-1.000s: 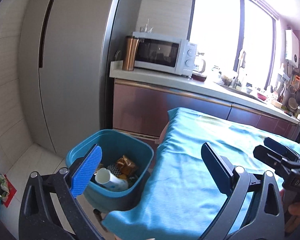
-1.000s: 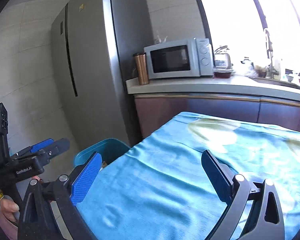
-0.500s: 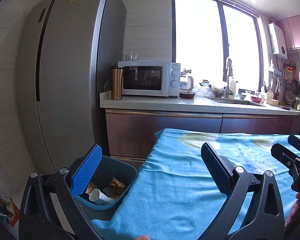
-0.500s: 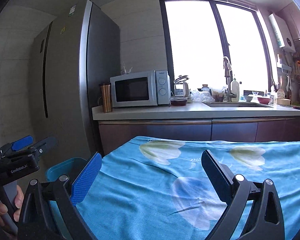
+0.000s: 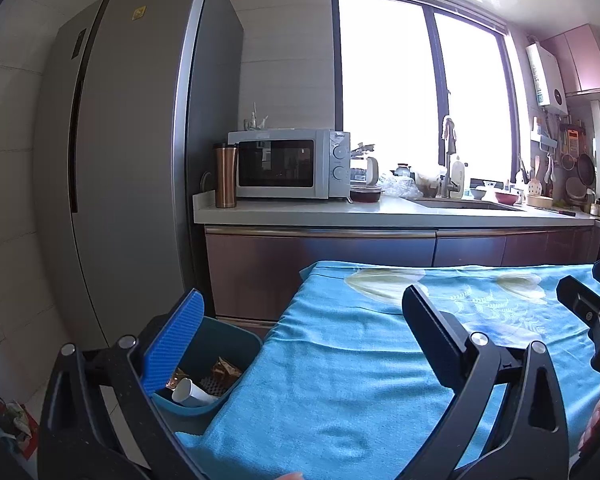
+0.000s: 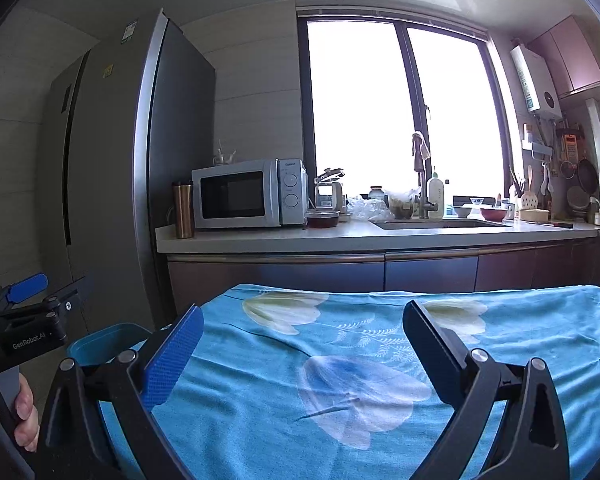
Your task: Collect trash
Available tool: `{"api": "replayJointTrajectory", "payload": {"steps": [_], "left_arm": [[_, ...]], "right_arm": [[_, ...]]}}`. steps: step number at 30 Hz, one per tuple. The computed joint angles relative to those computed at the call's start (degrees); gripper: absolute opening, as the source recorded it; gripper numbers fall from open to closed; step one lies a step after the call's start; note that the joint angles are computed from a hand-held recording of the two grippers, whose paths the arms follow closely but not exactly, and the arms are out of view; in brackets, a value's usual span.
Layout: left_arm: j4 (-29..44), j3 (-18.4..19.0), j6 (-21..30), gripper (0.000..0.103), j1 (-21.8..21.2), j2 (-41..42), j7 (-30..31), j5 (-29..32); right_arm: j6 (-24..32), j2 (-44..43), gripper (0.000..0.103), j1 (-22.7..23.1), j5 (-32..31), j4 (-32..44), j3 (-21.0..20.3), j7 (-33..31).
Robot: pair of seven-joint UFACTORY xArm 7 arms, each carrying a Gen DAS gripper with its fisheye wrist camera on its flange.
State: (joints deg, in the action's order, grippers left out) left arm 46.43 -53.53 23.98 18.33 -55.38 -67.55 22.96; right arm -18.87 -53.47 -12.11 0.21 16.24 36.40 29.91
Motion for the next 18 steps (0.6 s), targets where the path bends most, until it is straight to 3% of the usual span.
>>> {"api": "replayJointTrajectory", "payload": {"steps": [18], "left_arm": [[0.68,-1.76,-0.74,0.098,1.99,-2.58,0.08,-0.51]], "right_arm": [[1.05,-2.89,0.096,0.69,-0.49,-1.62,-1.15,1.29]]}}
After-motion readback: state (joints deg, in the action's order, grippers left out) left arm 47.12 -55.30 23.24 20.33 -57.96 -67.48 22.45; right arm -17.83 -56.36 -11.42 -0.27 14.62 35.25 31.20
